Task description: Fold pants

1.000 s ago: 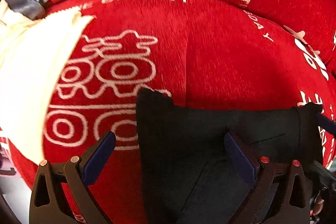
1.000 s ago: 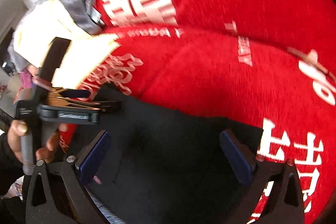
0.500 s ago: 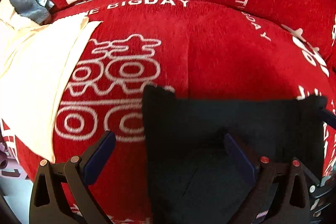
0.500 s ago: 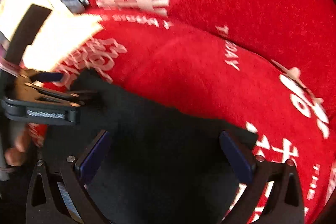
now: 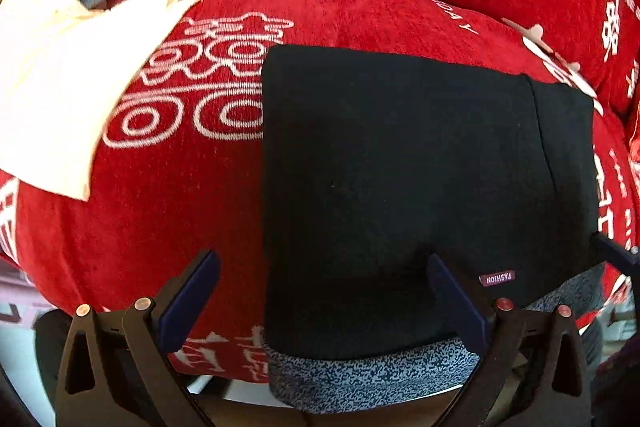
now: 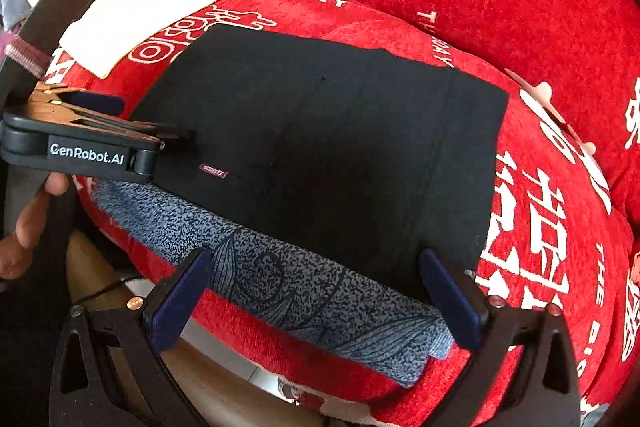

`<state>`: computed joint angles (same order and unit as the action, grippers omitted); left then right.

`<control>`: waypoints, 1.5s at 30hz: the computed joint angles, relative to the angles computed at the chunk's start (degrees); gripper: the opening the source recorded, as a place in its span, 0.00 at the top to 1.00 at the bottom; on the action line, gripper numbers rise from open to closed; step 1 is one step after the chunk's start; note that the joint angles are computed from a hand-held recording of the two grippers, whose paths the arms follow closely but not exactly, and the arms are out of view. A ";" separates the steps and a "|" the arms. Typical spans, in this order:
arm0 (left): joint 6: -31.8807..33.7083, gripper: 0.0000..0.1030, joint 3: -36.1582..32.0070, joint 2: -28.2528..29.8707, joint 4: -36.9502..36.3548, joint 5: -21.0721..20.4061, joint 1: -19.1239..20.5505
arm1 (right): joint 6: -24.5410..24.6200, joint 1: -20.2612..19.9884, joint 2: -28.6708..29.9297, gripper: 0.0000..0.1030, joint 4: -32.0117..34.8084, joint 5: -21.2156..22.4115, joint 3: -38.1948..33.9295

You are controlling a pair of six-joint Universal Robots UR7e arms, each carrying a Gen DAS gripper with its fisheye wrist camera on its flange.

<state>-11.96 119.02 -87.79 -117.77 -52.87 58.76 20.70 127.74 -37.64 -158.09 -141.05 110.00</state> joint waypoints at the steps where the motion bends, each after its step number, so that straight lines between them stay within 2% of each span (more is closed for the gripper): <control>1: -0.41 0.00 -0.76 0.31 0.88 -0.84 0.46 | 0.00 -0.10 0.15 0.00 -0.36 -0.12 -0.01; 3: -0.41 0.00 -1.45 0.38 2.40 -0.24 0.11 | 1.11 -0.10 0.20 0.00 3.20 -0.32 -1.45; 5: -1.52 0.00 -1.26 -0.41 3.63 2.12 -1.38 | 3.36 0.41 -0.20 0.00 7.87 -0.57 -2.96; 7: -2.23 0.00 -0.50 -2.31 3.45 2.51 -3.18 | 7.64 1.50 -1.02 0.00 10.49 -2.01 -3.58; 9: -3.44 0.00 0.19 -3.56 3.63 3.69 -4.95 | 14.62 2.82 -2.13 0.00 13.57 -4.89 -3.96; 11: -4.88 0.00 0.36 -4.20 4.66 4.09 -6.16 | 23.06 3.14 -3.49 0.00 20.46 -5.76 -4.81; 14: -9.15 0.00 0.56 -5.02 6.47 3.37 -7.01 | 31.28 3.15 -4.79 0.00 29.24 -5.85 -5.98; 15: -10.28 0.00 1.32 -5.63 5.86 3.91 -7.47 | 34.36 3.33 -4.84 0.00 33.23 -6.60 -6.78; 17: -12.10 0.00 4.04 -7.60 3.35 6.76 -8.95 | 37.13 3.69 -5.16 0.00 36.40 -7.84 -7.07; 20: -11.76 0.00 5.99 -8.63 3.04 9.80 -10.59 | 38.31 4.29 -5.16 0.00 36.54 -8.32 -7.02; 27: -8.87 0.00 6.74 -8.79 3.56 10.91 -11.87 | 38.10 3.53 -5.18 0.00 34.17 -7.13 -5.76; 30: -8.50 0.00 7.08 -8.65 4.29 12.12 -12.52 | 37.10 3.13 -5.54 0.00 30.51 -5.98 -4.60; 40: -6.26 0.00 6.46 -7.38 4.50 11.29 -11.75 | 38.36 2.12 -6.92 0.00 29.54 -4.59 -3.24; 45: -4.72 0.00 5.86 -6.04 3.37 10.89 -10.92 | 36.89 1.68 -6.20 0.00 29.47 -4.45 -4.85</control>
<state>-16.67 124.88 -93.82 -114.40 -41.98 47.84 57.59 129.42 -43.84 -128.63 -145.51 105.15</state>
